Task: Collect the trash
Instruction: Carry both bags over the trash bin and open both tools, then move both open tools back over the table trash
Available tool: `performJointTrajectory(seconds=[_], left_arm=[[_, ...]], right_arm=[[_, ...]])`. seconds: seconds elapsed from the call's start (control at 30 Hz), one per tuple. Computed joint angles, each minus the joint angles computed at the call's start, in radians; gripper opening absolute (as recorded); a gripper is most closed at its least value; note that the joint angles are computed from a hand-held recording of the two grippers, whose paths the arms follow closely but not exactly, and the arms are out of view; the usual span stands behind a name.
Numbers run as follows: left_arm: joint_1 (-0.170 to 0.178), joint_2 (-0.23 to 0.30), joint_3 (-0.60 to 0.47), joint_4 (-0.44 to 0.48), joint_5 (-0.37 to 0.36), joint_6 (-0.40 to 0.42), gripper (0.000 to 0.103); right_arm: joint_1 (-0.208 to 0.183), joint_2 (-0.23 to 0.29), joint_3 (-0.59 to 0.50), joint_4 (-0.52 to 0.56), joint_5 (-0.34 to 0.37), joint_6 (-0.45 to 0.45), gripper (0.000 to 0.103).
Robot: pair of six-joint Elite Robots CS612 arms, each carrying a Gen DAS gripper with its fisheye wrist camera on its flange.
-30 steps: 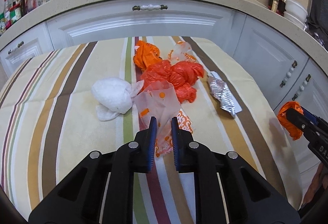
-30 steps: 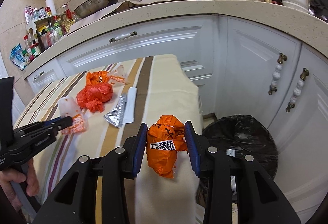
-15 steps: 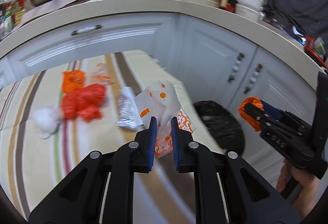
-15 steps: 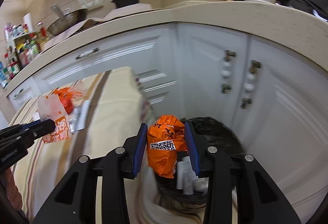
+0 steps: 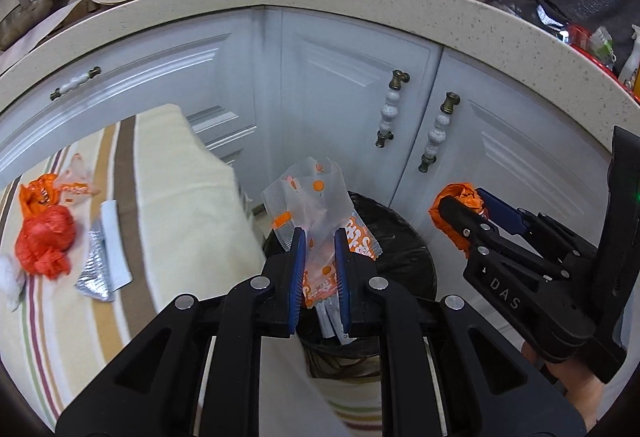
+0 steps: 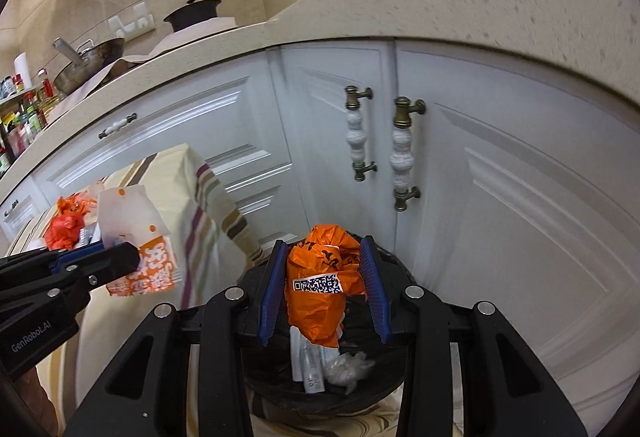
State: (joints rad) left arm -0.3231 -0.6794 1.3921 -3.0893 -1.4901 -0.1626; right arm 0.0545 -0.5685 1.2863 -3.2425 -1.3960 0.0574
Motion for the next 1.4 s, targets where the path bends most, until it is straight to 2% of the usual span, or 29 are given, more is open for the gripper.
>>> performJointTrajectory(seconds=[0.1, 0.13, 0.2, 0.5, 0.8, 1.13, 1.4], left_arm=[[-0.004, 0.016, -0.031, 0.037, 0.003, -0.002, 0.019], [-0.006, 0.019, -0.037, 0.044, 0.007, -0.002, 0.023], [-0.008, 0.023, -0.041, 0.046, 0.019, 0.0, 0.036], [0.0, 0.015, -0.024, 0.027, 0.024, -0.01, 0.043], [0.031, -0.031, 0.053, -0.032, 0.069, -0.036, 0.044], [0.092, -0.098, 0.163, -0.095, 0.181, -0.103, 0.044], [0.139, -0.134, 0.228, -0.111, 0.259, -0.166, 0.045]], right_arm=[[-0.005, 0.017, -0.024, 0.013, 0.004, 0.001, 0.043], [-0.006, 0.022, -0.03, 0.017, 0.001, 0.005, 0.047], [-0.007, 0.027, -0.036, 0.021, -0.001, 0.011, 0.048], [-0.001, 0.023, -0.035, 0.025, -0.007, 0.007, 0.05], [0.029, 0.004, -0.035, 0.018, 0.036, -0.003, 0.05], [0.087, 0.007, -0.078, 0.036, 0.109, -0.07, 0.051], [0.132, 0.019, -0.12, 0.082, 0.154, -0.12, 0.051]])
